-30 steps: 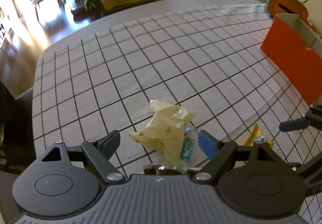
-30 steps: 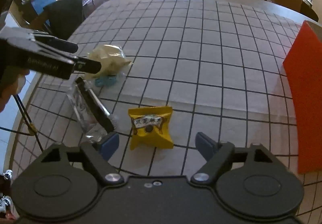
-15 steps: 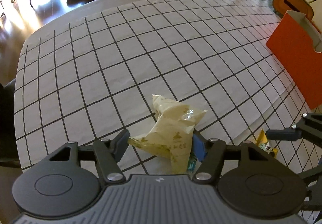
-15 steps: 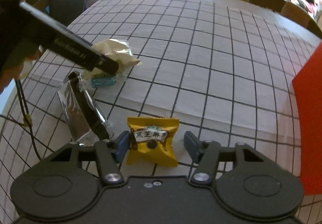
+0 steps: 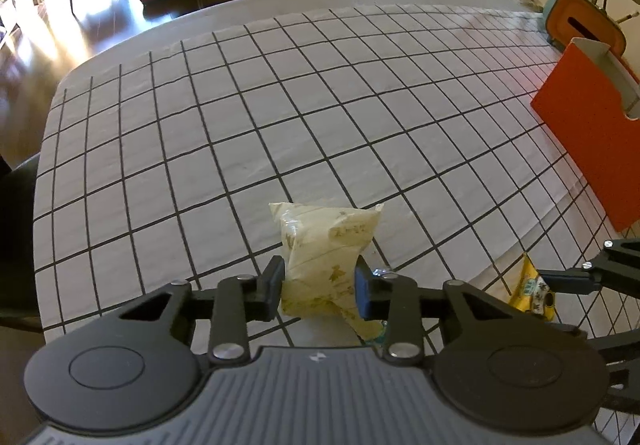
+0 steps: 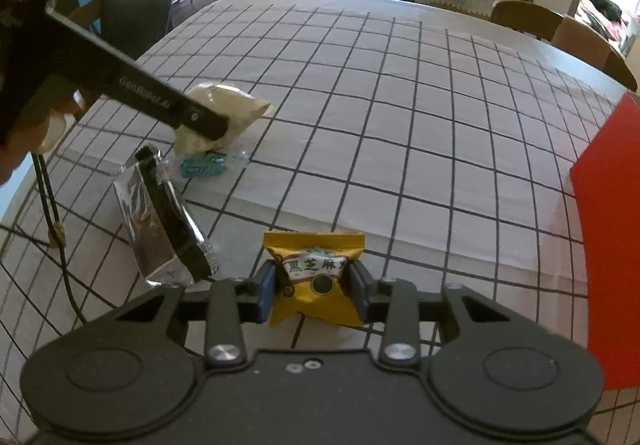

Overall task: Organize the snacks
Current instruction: 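Grasp the beige packet with the left gripper while the right grasps the yellow packet, then carry the beige packet and yellow packet into the red box with both grippers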

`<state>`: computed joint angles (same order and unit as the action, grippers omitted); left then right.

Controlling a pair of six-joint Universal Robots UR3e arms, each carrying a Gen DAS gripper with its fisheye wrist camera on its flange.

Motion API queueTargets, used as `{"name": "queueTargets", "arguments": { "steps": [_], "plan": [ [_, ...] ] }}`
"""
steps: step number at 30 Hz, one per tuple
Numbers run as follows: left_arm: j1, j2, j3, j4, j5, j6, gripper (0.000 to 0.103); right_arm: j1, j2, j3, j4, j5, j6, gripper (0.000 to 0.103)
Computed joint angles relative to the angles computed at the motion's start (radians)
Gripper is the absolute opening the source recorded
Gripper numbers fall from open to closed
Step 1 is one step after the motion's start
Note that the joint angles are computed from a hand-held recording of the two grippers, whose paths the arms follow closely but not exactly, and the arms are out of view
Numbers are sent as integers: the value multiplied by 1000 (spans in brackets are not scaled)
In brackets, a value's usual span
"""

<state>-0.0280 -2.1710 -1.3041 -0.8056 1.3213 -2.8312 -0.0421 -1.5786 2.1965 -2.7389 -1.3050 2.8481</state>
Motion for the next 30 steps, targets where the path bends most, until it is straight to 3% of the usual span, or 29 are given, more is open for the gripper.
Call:
{"name": "queueTargets", "arguments": {
  "steps": [16,22,30],
  "plan": [
    [36,189,-162,43,-20,-51,34,-168,-252,66,156,138,-4,36],
    [7,277,-230,71,-5,-99,34,-261,-388,65,284,219,-45,36],
    [-79,365,-255,65,18,-158,34,-485,-610,49,577,375,-223,36]
  ]
}}
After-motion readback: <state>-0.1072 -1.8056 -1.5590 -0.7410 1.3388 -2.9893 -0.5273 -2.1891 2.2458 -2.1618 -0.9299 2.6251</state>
